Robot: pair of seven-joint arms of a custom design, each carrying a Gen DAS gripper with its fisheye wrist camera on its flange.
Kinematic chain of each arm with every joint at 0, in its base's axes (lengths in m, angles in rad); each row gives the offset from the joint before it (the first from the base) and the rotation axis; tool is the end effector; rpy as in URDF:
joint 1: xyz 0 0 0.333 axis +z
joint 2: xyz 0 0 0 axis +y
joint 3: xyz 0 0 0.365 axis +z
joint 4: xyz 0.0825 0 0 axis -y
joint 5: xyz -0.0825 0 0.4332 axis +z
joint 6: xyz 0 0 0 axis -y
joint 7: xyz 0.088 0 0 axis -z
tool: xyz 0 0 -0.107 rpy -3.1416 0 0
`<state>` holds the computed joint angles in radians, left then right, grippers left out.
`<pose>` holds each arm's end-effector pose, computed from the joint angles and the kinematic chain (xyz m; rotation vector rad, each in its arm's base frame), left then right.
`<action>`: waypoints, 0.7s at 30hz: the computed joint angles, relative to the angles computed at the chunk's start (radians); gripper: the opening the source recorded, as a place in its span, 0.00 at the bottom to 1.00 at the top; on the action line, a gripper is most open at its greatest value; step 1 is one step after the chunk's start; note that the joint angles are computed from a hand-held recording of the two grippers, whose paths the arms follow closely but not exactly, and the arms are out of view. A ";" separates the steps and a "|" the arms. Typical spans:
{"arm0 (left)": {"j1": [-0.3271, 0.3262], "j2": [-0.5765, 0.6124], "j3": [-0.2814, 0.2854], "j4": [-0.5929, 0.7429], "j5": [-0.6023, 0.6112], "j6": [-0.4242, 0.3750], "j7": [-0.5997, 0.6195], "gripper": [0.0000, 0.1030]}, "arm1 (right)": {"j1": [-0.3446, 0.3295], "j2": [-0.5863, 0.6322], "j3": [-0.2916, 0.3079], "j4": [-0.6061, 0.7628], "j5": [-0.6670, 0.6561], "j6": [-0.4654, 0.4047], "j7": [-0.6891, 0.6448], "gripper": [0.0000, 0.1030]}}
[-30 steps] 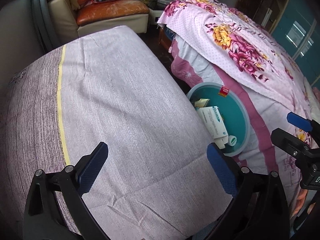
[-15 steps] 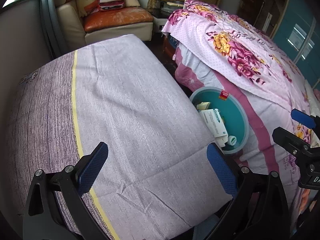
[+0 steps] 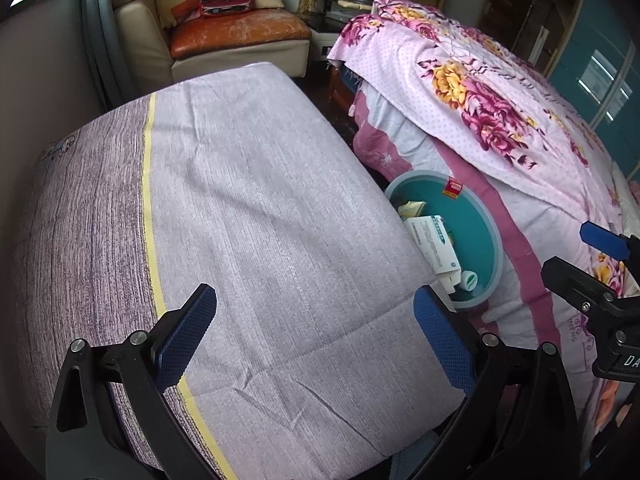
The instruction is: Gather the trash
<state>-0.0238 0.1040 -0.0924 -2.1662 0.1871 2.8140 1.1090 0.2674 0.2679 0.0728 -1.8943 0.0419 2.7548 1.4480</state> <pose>0.6294 -0.0814 0.4254 -2.1064 1.7429 -0.6042 0.6754 0.2329 0.4509 -2.1941 1.4222 -0.4532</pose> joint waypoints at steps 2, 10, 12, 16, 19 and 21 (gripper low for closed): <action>0.001 0.004 0.000 0.002 -0.003 0.003 0.002 0.96 | -0.002 0.003 0.001 0.001 0.004 0.000 -0.001 0.93; -0.001 0.005 0.005 -0.012 0.005 0.043 0.008 0.96 | -0.005 0.025 0.002 0.025 0.021 -0.022 -0.002 0.93; -0.009 0.006 0.017 -0.014 0.050 0.050 -0.031 0.96 | -0.003 0.030 0.001 0.027 0.018 -0.022 0.003 0.93; -0.010 0.010 0.024 -0.015 0.091 0.056 -0.068 0.96 | -0.003 0.040 0.001 0.032 0.017 -0.021 0.006 0.93; -0.009 0.013 0.029 -0.015 0.115 0.057 -0.089 0.96 | -0.002 0.049 0.001 0.041 0.017 -0.028 0.011 0.93; -0.007 0.015 0.031 -0.017 0.124 0.060 -0.097 0.96 | -0.001 0.056 -0.001 0.048 0.014 -0.034 0.015 0.93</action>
